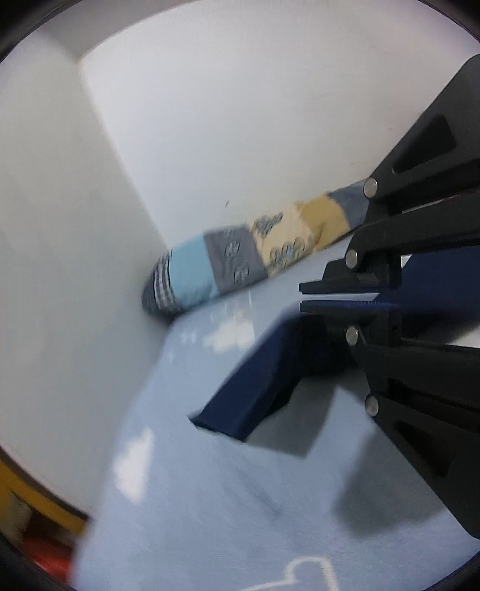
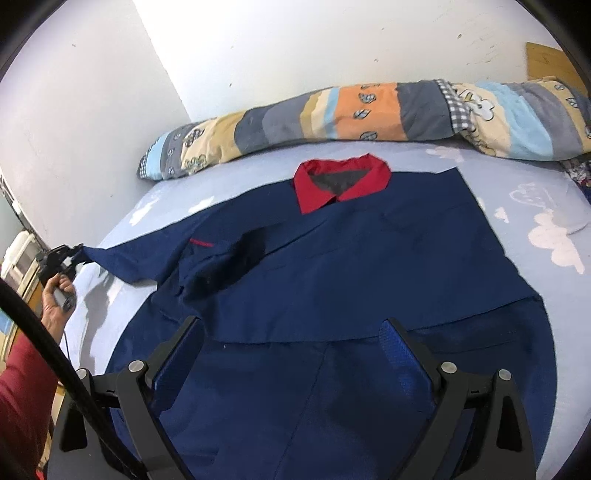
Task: Fold large clothes
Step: 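Grasp the other navy sleeve cuff with the left gripper, then lift the sleeve and fold it across the jacket front with the left gripper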
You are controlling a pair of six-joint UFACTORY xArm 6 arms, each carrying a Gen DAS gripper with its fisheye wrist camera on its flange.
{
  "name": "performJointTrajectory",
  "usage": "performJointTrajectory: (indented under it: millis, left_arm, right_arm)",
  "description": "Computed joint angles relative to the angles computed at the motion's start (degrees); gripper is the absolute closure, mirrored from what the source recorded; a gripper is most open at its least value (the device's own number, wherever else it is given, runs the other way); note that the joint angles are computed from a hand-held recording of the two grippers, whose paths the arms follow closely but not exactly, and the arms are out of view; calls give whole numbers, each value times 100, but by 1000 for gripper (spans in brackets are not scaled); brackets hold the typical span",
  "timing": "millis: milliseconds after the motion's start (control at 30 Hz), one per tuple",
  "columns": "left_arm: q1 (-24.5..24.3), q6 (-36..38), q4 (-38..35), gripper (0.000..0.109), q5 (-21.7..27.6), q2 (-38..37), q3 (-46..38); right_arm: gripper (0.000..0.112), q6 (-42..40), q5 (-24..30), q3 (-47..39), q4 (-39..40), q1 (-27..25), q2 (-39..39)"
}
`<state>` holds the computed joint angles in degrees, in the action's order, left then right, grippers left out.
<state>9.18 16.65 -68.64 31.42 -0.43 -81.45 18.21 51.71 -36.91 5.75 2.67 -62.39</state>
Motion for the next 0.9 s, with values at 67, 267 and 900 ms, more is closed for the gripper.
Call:
performJointTrajectory:
  millis: [67,267,900]
  left_arm:
    - [-57,-8,156,107,112,-174,-117]
    - [-209,-759,1075,107,565,-584,-426]
    - [508,-1993,1773,26,109,-113,1139]
  right_arm:
    - [14,50,22,-24,-44,-88,-51]
    - [14,-160,131,-80,362,-633,-280]
    - [14,-148,-8,23,254,-388,-221]
